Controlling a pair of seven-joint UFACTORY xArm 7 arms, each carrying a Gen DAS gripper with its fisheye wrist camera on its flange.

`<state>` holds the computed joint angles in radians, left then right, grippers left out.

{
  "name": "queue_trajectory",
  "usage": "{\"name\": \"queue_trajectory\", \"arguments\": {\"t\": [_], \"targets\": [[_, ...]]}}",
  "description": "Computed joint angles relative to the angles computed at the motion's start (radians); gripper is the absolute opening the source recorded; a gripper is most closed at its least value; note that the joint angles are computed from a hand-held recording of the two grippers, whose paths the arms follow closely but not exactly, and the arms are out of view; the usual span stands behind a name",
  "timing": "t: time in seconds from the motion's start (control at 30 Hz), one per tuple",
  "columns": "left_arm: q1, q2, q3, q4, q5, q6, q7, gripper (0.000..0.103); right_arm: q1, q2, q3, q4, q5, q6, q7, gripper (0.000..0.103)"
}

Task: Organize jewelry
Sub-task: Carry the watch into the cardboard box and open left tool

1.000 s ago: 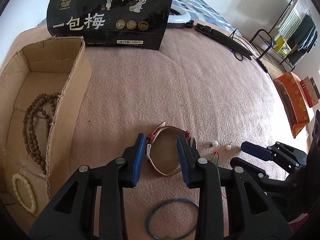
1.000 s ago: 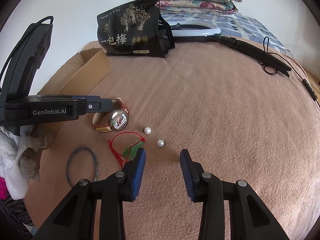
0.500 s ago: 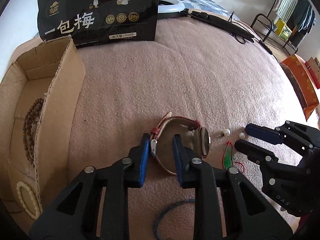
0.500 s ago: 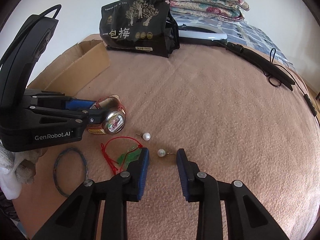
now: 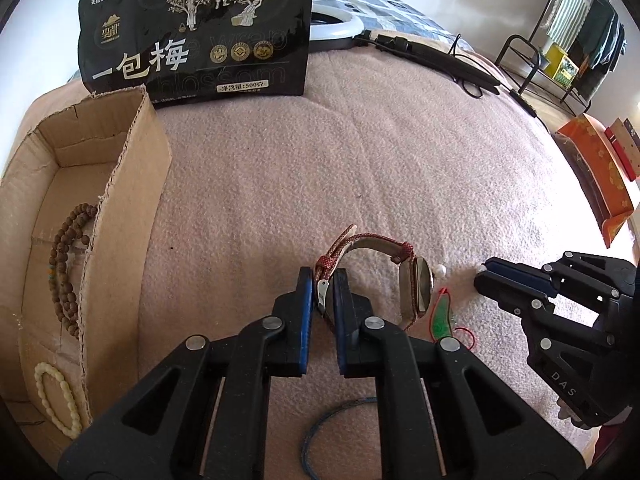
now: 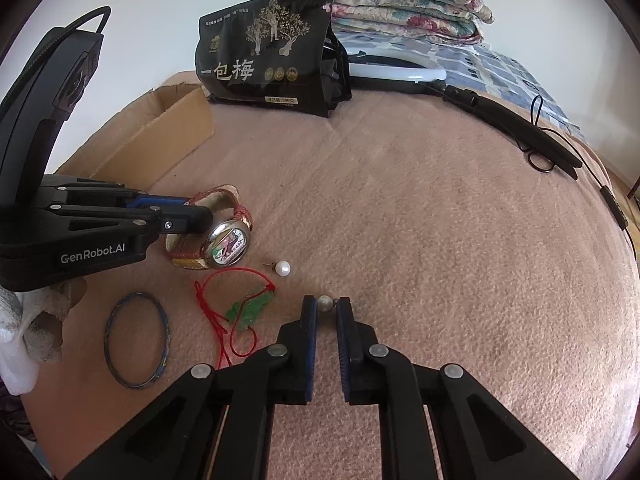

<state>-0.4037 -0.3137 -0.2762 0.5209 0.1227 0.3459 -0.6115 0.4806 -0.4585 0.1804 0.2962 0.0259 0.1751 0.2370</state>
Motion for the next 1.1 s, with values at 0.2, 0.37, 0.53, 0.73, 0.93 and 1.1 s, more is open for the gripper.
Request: {"name": "queue_trajectory", "arguments": {"t": [0.2, 0.37, 0.53, 0.73, 0.93, 1.1], "targets": [[-0.021, -0.052, 0.013, -0.012, -0.033, 0.003, 0.016, 0.008, -0.007, -0.079, -0.007, -0.017, 0.001, 0.037, 0.011, 0.007], [-0.045, -0.115, 0.027, -0.022, -0.078, 0.014, 0.045, 0.007, -0.012, -0.168, 0.002, -0.021, 0.002, 0.100, 0.030, 0.007], [-0.050, -0.204, 0.040, -0.042, -0.102, 0.043, 0.078, 0.008, 0.007, -0.262, 0.021, -0.014, 0.012, 0.168, 0.063, 0.007], [-0.034, -0.349, 0.086, -0.103, -0.139, 0.091, 0.128, 0.007, 0.054, -0.331, 0.063, 0.021, 0.028, 0.230, 0.122, 0.007], [0.031, -0.501, 0.149, -0.159, -0.158, 0.168, 0.195, 0.008, 0.088, -0.295, 0.120, 0.090, 0.027, 0.224, 0.187, 0.007], [0.114, -0.595, 0.207, -0.196, -0.166, 0.220, 0.262, 0.008, 0.101, -0.213, 0.173, 0.160, 0.007, 0.184, 0.247, 0.007]]}}
